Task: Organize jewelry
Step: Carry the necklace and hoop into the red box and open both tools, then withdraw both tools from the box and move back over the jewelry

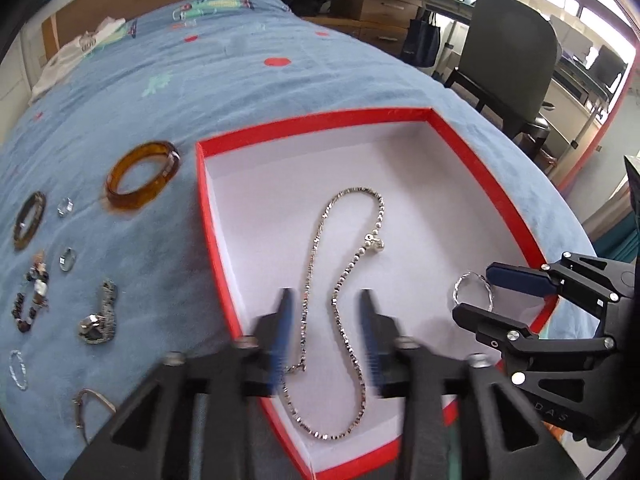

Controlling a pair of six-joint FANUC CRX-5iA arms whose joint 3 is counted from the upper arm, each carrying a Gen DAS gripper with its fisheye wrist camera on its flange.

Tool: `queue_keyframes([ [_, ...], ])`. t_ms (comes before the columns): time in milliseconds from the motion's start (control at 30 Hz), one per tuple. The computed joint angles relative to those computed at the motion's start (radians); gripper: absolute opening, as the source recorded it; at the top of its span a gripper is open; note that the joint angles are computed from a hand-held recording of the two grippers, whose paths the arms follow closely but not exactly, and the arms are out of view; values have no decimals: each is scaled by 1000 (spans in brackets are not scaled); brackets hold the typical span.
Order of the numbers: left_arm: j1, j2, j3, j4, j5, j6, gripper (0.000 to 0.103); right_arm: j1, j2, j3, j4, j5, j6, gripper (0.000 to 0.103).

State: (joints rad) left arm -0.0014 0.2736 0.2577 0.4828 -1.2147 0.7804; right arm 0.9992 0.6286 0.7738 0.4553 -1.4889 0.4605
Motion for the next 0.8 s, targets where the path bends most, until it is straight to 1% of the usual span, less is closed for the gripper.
queue_keyframes([
  [67,11,-10,-8,14,-6,-11,41,4,-3,0,8,-8,-8,47],
  [133,22,-24,-16,19,-5,-16,45,10,-7,0,22,-20,-20,48],
  [233,55,-47,-33,54,-19,-37,46,24,-19,-4,49,-27,-47,48],
  [300,74,-79,-55,58,-4,-50,47,37,-23,-2,71,-31,-65,48],
  [433,139,-121,-87,74,4,-67,47,63,-19,25,104,-32,-96,48],
  [667,265,-186,-156,54,12,-101,47,117,49,151,145,-59,-107,48],
  [800,333,-210,-179,70,2,-123,47,145,119,276,160,-84,-91,48],
])
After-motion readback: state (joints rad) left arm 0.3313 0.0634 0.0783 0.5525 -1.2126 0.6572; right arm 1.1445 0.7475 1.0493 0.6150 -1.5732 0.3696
